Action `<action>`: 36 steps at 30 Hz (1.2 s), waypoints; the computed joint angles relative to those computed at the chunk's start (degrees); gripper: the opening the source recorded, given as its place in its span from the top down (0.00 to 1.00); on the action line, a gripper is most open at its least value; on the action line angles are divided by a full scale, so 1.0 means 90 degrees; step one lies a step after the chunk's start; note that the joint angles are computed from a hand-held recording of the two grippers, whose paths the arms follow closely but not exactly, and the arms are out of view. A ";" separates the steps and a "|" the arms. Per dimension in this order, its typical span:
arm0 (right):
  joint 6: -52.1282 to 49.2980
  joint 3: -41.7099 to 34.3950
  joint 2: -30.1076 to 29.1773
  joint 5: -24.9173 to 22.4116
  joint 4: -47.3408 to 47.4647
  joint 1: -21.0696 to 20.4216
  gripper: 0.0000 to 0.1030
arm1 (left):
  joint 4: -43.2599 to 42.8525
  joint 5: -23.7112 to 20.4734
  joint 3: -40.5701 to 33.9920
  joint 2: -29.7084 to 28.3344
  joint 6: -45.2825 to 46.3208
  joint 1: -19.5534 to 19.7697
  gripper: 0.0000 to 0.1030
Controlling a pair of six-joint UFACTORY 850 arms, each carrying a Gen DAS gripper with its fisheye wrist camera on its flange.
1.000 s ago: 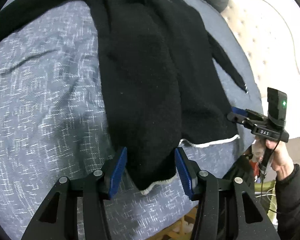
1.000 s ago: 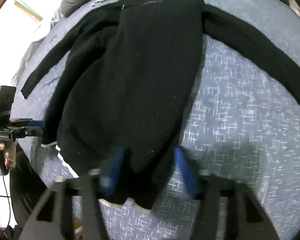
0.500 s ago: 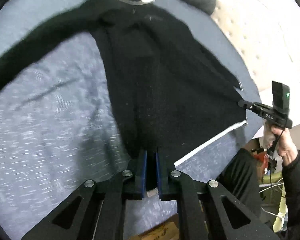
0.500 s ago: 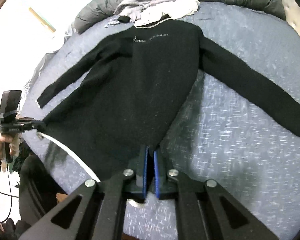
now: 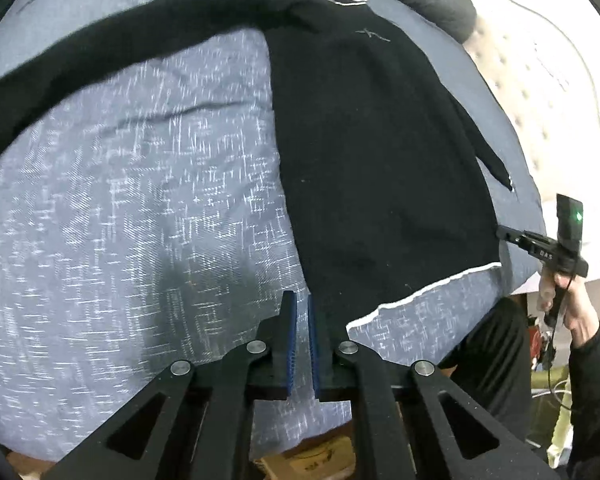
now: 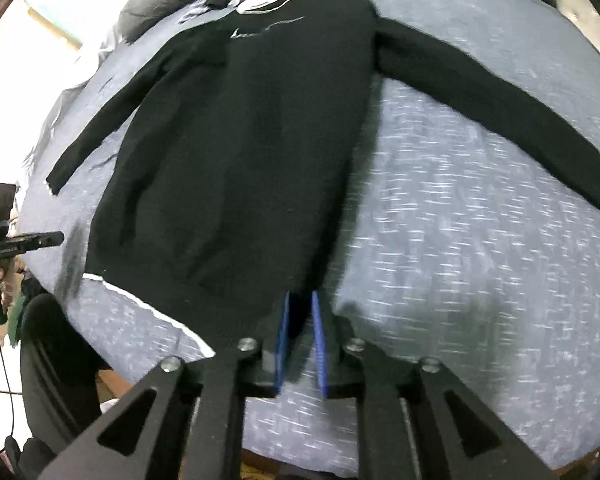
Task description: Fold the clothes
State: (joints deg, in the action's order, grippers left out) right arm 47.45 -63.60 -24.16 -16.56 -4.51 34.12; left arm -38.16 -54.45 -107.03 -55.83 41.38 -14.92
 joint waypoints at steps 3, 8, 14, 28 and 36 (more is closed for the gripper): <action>0.0406 0.0176 0.0192 -0.0028 -0.0335 -0.0036 0.82 | -0.0047 -0.0022 -0.0083 -0.0111 -0.0024 -0.0105 0.80; 0.0091 0.0356 0.0313 0.0190 0.0120 -0.0065 0.61 | -0.0073 -0.0114 -0.0312 -0.0356 -0.0140 -0.0299 0.64; -0.0265 0.0336 0.0216 0.0193 0.0432 -0.0048 0.61 | -0.0010 -0.0118 -0.0396 -0.0503 -0.0242 -0.0465 0.65; -0.0163 0.0272 0.0183 0.0122 0.0389 -0.0005 0.61 | -0.0412 0.0259 0.0369 0.0405 0.0697 -0.0373 0.97; -0.0525 0.0177 0.0033 0.0220 0.0987 -0.0009 0.61 | -0.0124 0.0509 0.0456 0.0653 0.0334 -0.0085 0.97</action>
State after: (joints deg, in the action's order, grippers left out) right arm 42.73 -62.00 -23.87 -14.57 4.38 34.04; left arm -39.27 -49.86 -102.93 -49.96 44.39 -15.69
